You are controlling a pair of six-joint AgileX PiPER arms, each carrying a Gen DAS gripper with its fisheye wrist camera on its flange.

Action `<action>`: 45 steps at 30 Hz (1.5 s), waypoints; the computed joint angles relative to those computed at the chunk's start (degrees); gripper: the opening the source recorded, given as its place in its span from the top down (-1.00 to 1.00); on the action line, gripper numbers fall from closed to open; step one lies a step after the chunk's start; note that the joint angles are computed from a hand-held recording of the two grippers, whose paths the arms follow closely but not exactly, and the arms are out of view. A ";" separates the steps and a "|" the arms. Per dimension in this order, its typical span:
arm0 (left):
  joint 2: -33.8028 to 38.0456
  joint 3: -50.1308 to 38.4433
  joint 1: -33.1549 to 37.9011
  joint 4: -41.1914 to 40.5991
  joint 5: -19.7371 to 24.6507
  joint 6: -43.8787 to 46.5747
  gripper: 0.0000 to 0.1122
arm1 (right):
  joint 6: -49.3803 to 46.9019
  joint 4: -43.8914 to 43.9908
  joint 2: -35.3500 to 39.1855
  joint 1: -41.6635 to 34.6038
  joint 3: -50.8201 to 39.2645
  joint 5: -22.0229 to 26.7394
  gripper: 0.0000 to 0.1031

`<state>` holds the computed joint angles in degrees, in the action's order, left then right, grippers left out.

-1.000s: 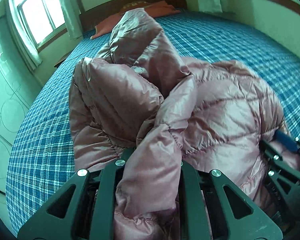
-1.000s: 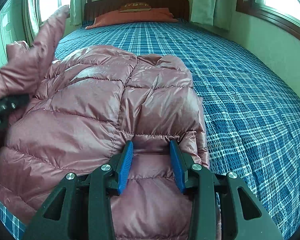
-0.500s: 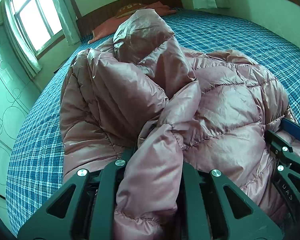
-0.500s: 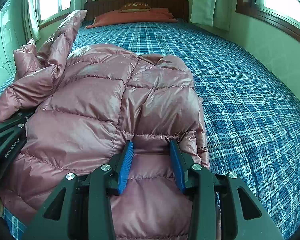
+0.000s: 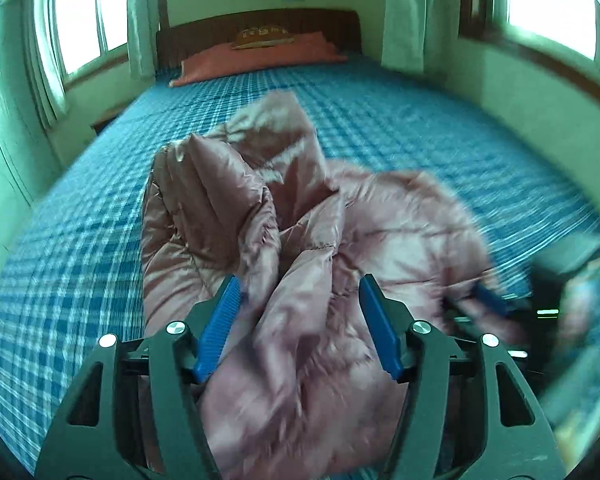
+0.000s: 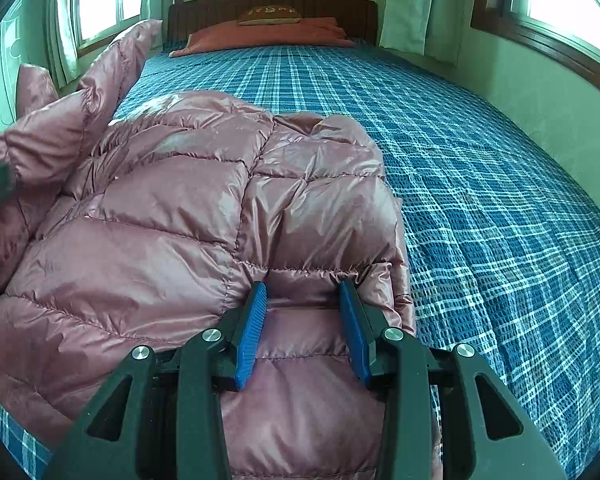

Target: Fold large clothes

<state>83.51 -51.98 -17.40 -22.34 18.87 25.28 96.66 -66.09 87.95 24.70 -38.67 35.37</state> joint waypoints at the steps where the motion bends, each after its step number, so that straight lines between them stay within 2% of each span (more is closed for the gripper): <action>1: -2.46 -0.38 3.03 -5.73 4.66 4.61 -0.16 | 0.01 0.10 0.14 0.43 -0.17 0.65 0.25; 4: -6.67 -0.01 15.42 -22.92 15.04 21.08 -0.25 | -0.12 1.00 0.22 1.61 -0.69 2.30 0.23; 6: -6.50 1.33 23.64 -33.81 17.44 31.40 -0.28 | -0.27 2.09 0.19 2.78 -1.10 3.65 0.23; 7: -5.56 1.60 27.04 -36.68 16.90 33.70 -0.29 | -0.98 2.84 -0.04 2.91 -1.38 4.04 0.23; 9: -1.12 -0.60 31.77 -36.86 16.82 32.00 -0.29 | -3.64 5.49 -0.77 2.88 -2.35 4.93 0.23; 14: 12.34 -6.50 40.26 -39.39 21.98 24.83 -0.28 | -6.02 9.54 -4.33 3.65 -4.70 6.72 0.22; 16: 15.12 -6.73 40.46 -41.10 21.51 24.54 -0.28 | -6.92 10.35 -5.51 4.14 -6.43 7.15 0.19; 18: 16.48 -6.44 39.60 -42.26 20.60 24.71 -0.29 | -7.92 11.20 -5.90 4.65 -8.80 6.83 -0.09; 21: 18.52 -5.79 38.43 -42.80 18.40 22.94 -0.29 | -10.08 13.36 -5.81 4.02 -12.06 3.59 -0.12; 23: 20.35 -5.97 38.60 -42.64 17.57 21.33 -0.29 | -12.49 17.00 -5.19 2.24 -14.30 -1.47 -0.14; 26: 22.04 -6.41 37.49 -42.19 15.43 18.72 -0.29 | -17.77 24.70 -4.52 -1.56 -15.79 -10.50 -0.39; 28: 23.11 -7.04 37.34 -43.57 15.10 18.88 -0.29 | -25.05 34.35 -3.14 -4.27 -16.82 -17.74 -0.44; 30: 23.68 -7.69 36.80 -44.47 14.63 19.00 -0.29 | -34.32 45.81 -0.82 -5.77 -18.26 -22.63 -0.45; 32: 24.20 -8.61 35.92 -44.56 14.62 18.79 -0.29 | -44.51 56.91 1.36 -6.12 -20.07 -23.55 -0.47; 33: 24.90 -9.42 35.42 -44.90 14.70 18.91 -0.29 | -48.20 60.00 3.62 -6.04 -22.82 -21.46 -0.48; 35: 25.37 -9.92 34.73 -45.44 15.20 19.37 -0.29 | -48.69 59.39 6.55 -5.55 -26.44 -17.83 -0.48; 37: 25.89 -10.32 34.16 -46.40 16.31 20.53 -0.29 | -49.80 60.39 7.84 -5.39 -27.20 -17.48 -0.48; 38: 26.14 -10.47 33.98 -46.62 16.83 21.08 -0.29 | -52.24 62.66 8.26 -5.52 -27.08 -18.09 -0.43; 39: 26.37 -10.72 33.78 -46.77 17.54 21.60 -0.29 | -56.38 66.22 8.91 -5.73 -27.31 -18.15 0.04; 41: 26.52 -10.96 33.55 -47.94 18.93 23.08 -0.29 | -61.14 70.41 9.50 -5.64 -27.43 -17.40 0.65; 43: 26.96 -11.92 33.57 -48.27 21.47 23.75 -0.29 | -64.76 73.36 9.14 -6.31 -26.53 -17.67 0.77; 45: 27.21 -12.79 33.56 -48.16 23.77 23.80 -0.32 | -61.63 69.67 7.32 -6.48 -24.51 -19.12 0.86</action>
<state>110.72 -64.77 16.16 -70.50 42.64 49.08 35.03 3.58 95.26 18.22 -63.18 16.25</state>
